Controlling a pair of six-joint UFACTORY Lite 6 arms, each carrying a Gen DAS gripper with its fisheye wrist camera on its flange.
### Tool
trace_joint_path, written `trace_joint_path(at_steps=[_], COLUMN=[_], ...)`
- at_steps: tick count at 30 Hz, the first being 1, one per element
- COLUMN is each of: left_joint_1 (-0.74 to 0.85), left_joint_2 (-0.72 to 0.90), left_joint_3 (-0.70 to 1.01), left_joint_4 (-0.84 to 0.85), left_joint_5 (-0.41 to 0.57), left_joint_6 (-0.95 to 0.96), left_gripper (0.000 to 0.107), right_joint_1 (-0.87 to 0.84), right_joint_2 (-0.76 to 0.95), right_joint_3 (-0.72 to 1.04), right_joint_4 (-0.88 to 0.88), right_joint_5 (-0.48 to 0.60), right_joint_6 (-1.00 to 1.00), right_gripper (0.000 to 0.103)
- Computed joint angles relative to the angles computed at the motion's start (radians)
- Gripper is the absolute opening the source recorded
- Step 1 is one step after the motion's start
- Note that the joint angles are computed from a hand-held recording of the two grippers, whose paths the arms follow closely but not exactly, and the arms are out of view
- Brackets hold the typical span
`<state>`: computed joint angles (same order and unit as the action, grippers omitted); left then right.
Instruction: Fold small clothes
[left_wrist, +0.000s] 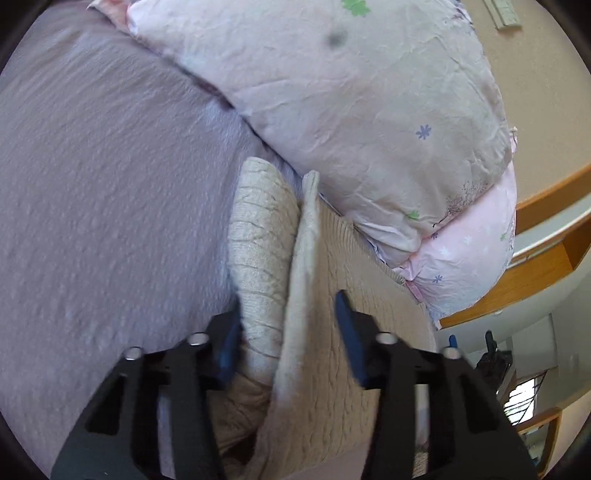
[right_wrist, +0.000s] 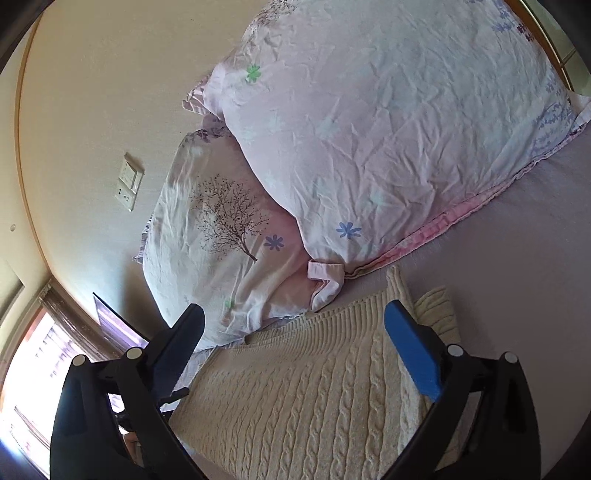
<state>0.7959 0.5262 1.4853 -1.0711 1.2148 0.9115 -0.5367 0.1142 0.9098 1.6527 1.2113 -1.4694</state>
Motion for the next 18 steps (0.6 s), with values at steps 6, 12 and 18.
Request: trace_joint_path(at_steps=[6,12,18], left_joint_1=[0.006,-0.405,-0.869], left_joint_2=[-0.048,-0.316,-0.076], left_joint_3=[-0.099,-0.274,-0.082], left_joint_4=[-0.184,-0.497,-0.681], left_joint_5=[0.102,0.073,0.076], left_joint_6=[-0.057,-0.069,-0.118], left_gripper=[0.014,0.014,0.045], right_joint_1=[-0.060,-0.163,-0.232], right_joint_2=[0.005,-0.008,0.075], right_joint_3=[0.015,0.018,0.100], right_joint_4=[-0.023,0.000,-0.045], right_joint_5=[0.102,0.144,0.098], right_joint_6=[0.009,-0.020,-0.007], right_gripper=[0.100,0.100,0.100])
